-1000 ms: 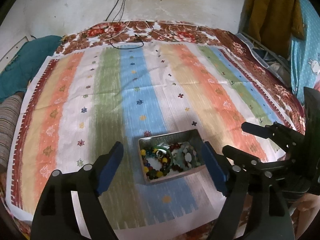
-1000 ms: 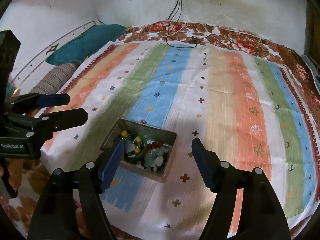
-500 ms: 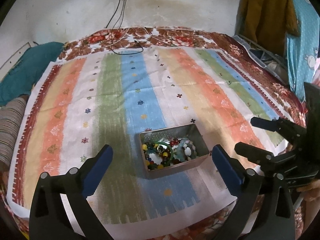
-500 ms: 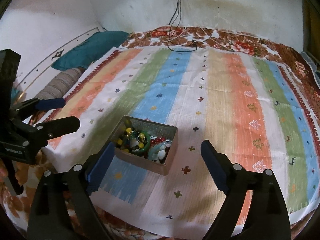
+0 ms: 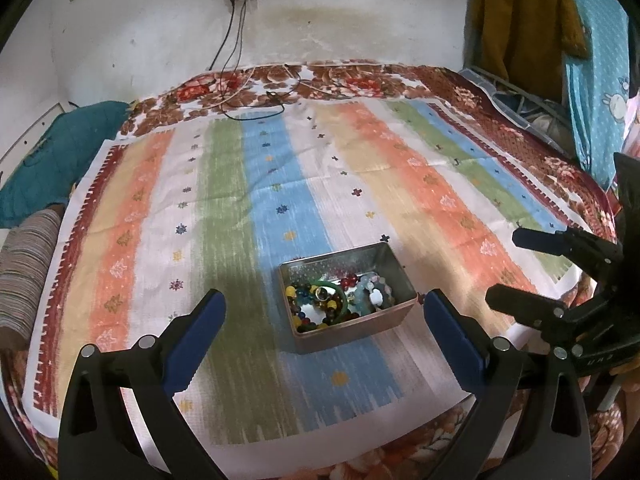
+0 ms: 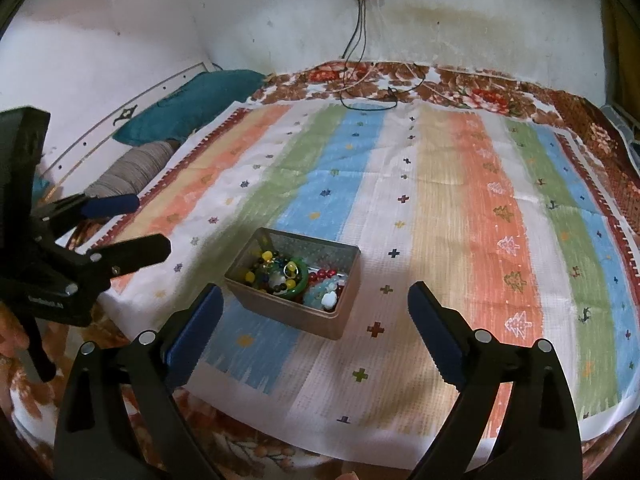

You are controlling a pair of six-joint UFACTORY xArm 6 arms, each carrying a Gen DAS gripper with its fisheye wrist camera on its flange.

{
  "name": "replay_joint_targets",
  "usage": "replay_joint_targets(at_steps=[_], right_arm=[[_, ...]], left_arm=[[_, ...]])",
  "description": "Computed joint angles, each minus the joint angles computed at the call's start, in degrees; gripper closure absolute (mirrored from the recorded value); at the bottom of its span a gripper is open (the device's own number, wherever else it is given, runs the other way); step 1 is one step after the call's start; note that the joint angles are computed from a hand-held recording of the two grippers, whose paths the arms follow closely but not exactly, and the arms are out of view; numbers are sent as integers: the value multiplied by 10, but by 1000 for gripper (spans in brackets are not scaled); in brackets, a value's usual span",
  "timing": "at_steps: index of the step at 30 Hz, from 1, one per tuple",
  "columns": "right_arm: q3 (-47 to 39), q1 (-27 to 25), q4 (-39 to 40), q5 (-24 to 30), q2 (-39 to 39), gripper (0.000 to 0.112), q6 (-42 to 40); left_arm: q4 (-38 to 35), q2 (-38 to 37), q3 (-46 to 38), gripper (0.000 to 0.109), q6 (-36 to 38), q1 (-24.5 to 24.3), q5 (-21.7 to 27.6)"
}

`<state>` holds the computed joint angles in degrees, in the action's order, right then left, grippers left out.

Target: Organize jewelry

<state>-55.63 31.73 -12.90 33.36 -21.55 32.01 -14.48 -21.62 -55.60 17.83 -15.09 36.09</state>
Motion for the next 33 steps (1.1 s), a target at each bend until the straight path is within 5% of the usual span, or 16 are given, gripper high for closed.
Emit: replay_joint_targets(at_steps=[14,33], right_arm=[[-1,3,-3,8,-3,18,6],[-1,4,-24,11,-4,18,24]], left_arm=[[83,-18,23,11,-33,-17,-10],[56,-19,20,11,-25,-10,-4]])
